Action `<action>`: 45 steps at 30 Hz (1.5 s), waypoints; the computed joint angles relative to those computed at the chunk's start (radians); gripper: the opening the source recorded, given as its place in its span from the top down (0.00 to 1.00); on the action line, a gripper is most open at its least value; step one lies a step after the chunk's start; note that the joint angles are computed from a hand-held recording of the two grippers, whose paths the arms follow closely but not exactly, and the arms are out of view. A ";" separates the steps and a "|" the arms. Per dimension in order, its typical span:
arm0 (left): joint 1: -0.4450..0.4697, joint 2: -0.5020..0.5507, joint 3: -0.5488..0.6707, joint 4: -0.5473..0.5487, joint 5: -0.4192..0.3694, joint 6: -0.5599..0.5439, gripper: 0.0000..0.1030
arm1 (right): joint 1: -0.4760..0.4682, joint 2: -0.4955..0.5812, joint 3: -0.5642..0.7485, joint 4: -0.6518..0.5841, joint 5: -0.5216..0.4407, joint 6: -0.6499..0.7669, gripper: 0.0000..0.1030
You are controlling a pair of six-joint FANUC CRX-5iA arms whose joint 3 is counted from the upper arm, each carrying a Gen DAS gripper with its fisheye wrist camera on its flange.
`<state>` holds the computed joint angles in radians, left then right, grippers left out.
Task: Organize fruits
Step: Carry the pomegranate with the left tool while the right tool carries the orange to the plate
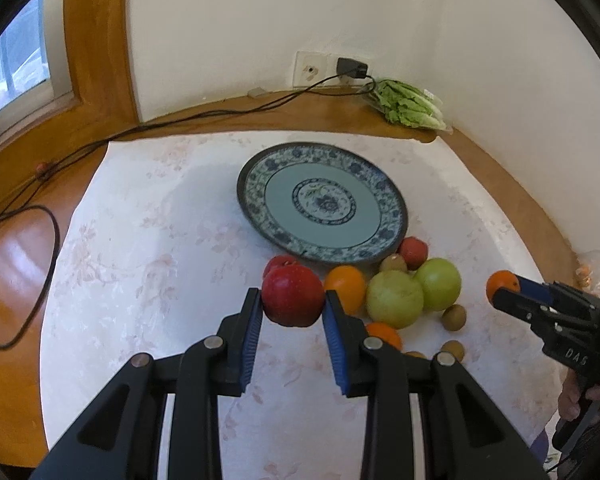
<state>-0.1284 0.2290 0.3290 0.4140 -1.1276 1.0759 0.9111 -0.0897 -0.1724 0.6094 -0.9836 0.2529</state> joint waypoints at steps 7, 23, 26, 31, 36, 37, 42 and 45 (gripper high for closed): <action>-0.012 0.014 0.042 0.007 -0.002 -0.012 0.69 | -0.009 0.031 0.078 -0.010 -0.021 0.082 0.64; -0.054 0.159 0.273 -0.012 -0.049 -0.001 0.69 | -0.121 0.197 0.359 -0.149 -0.039 0.302 0.64; -0.060 0.206 0.323 -0.014 -0.056 0.018 0.69 | -0.140 0.238 0.405 -0.176 -0.046 0.342 0.64; -0.077 0.285 0.412 -0.036 -0.089 0.062 0.69 | -0.167 0.294 0.456 -0.212 -0.059 0.380 0.64; -0.089 0.341 0.468 -0.054 -0.108 0.088 0.69 | -0.175 0.335 0.479 -0.209 -0.060 0.413 0.64; -0.090 0.350 0.479 -0.057 -0.113 0.096 0.69 | -0.178 0.343 0.486 -0.216 -0.060 0.418 0.64; -0.094 0.385 0.517 -0.070 -0.127 0.118 0.69 | -0.191 0.375 0.511 -0.232 -0.061 0.447 0.64; -0.099 0.401 0.538 -0.087 -0.142 0.134 0.69 | -0.192 0.390 0.522 -0.227 -0.068 0.455 0.64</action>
<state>-0.2270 0.6305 0.8671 0.3265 -1.2695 1.2097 0.7193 0.3004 0.3495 0.3819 -1.0515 0.7077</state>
